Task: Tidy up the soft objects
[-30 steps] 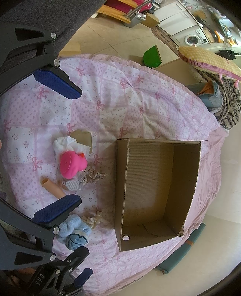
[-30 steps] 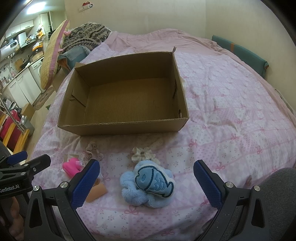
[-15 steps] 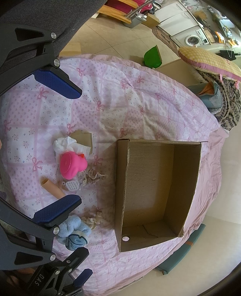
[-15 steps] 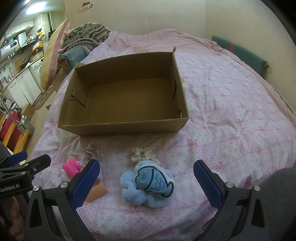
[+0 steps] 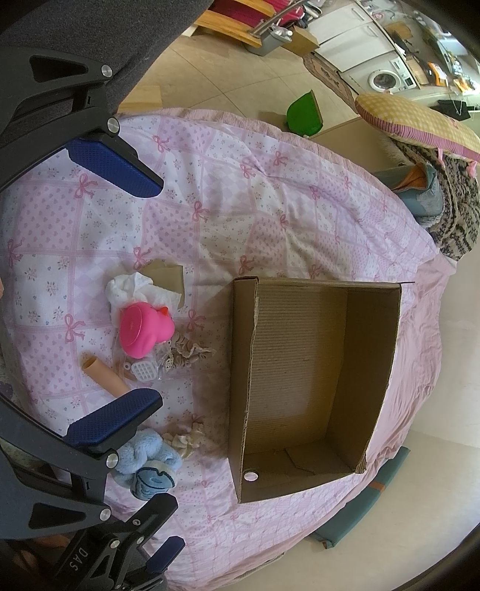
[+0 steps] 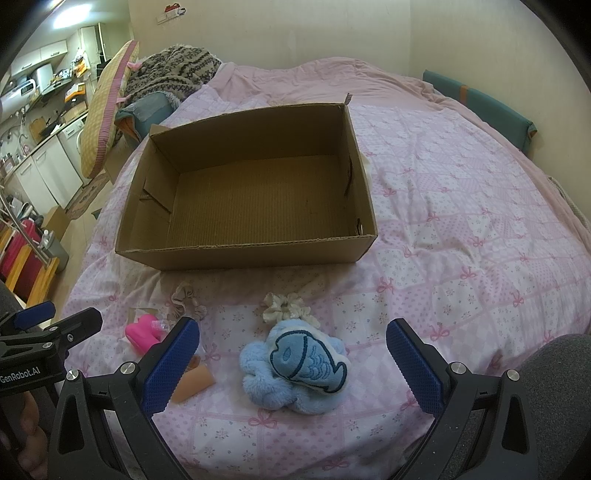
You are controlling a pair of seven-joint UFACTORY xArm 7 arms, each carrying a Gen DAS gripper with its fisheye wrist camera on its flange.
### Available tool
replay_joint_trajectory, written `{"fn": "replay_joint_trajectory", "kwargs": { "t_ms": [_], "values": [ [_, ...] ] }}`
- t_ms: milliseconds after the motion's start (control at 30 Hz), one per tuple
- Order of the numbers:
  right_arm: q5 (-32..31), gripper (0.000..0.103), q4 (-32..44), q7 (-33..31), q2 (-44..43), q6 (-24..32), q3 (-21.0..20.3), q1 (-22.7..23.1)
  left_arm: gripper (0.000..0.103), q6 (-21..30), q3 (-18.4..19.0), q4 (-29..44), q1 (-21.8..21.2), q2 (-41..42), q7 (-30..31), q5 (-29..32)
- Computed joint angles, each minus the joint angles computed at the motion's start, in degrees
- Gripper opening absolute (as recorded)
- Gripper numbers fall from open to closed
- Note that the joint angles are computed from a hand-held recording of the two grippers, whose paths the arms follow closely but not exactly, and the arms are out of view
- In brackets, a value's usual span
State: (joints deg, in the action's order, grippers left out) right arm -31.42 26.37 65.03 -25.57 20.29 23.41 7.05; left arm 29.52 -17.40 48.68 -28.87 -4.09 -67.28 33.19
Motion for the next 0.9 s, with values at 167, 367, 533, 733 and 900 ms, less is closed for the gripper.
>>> {"fn": "replay_joint_trajectory", "kwargs": {
  "t_ms": [167, 367, 533, 733, 900],
  "values": [
    [0.3, 0.103, 0.1, -0.1, 0.4, -0.3, -0.4, 0.2, 0.103, 0.0, 0.0, 0.0, 0.0, 0.0, 0.3, -0.3],
    [9.4, 0.103, -1.1, -8.0, 0.6, -2.8, -8.2, 6.0, 0.103, 0.6, -0.1, -0.4, 0.0, -0.4, -0.1, -0.1],
    [27.3, 0.103, 0.1, -24.8, 2.3, -2.0, -21.8, 16.2, 0.103, 0.9, -0.1, -0.8, 0.2, -0.7, -0.5, -0.6],
    [45.8, 0.103, 5.8, -44.2, 8.6, 6.9, -32.3, 24.1, 0.103, 0.6, 0.2, -0.8, 0.4, -0.6, 0.3, -2.5],
    [42.3, 0.087, 9.7, -45.1, 15.0, 12.3, -26.2, 20.5, 0.103, 0.8, 0.4, -0.9, 0.6, -0.6, 1.3, -4.4]
  ]
}}
